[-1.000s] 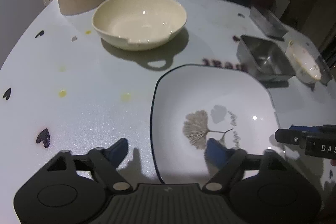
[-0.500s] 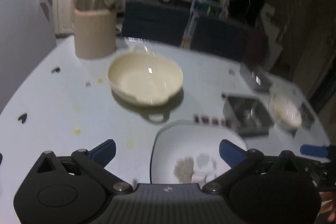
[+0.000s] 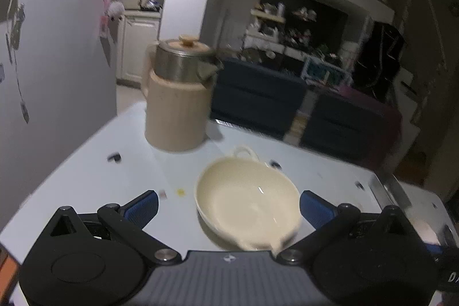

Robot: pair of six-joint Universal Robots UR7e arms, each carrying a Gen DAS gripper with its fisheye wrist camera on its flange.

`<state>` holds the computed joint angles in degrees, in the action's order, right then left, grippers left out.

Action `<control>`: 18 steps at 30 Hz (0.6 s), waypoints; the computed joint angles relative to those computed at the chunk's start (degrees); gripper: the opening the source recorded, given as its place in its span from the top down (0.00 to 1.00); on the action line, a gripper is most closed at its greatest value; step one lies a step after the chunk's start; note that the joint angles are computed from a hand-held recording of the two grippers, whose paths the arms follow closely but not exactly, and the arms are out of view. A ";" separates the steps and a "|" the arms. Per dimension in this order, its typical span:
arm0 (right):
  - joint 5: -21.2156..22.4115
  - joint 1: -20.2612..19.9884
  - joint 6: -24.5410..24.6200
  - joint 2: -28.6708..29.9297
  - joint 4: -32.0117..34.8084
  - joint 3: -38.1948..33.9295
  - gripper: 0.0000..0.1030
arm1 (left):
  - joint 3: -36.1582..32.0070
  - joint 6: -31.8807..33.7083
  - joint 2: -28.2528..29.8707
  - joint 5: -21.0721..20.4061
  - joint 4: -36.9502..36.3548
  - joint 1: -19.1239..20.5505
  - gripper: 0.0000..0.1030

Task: Organize plates and bowls
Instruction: 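Grasp the rim of the cream two-handled bowl with the right gripper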

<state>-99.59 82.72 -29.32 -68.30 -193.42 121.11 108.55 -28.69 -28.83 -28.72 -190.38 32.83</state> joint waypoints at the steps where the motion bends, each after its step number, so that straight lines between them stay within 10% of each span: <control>1: -0.41 0.53 0.87 1.48 -0.36 -0.94 0.00 | -0.76 0.59 0.41 0.43 -0.31 0.65 0.00; 9: -1.34 1.28 15.34 10.32 10.53 -12.31 0.05 | -4.91 -3.56 2.51 0.38 3.05 7.25 0.00; 15: -0.76 0.42 21.47 14.51 21.01 -17.12 0.52 | -7.79 -4.50 4.65 -1.69 4.06 10.24 0.00; 18: 5.36 -1.69 24.65 14.29 23.58 -17.00 0.56 | -8.80 -3.79 5.41 -2.19 5.14 10.92 0.00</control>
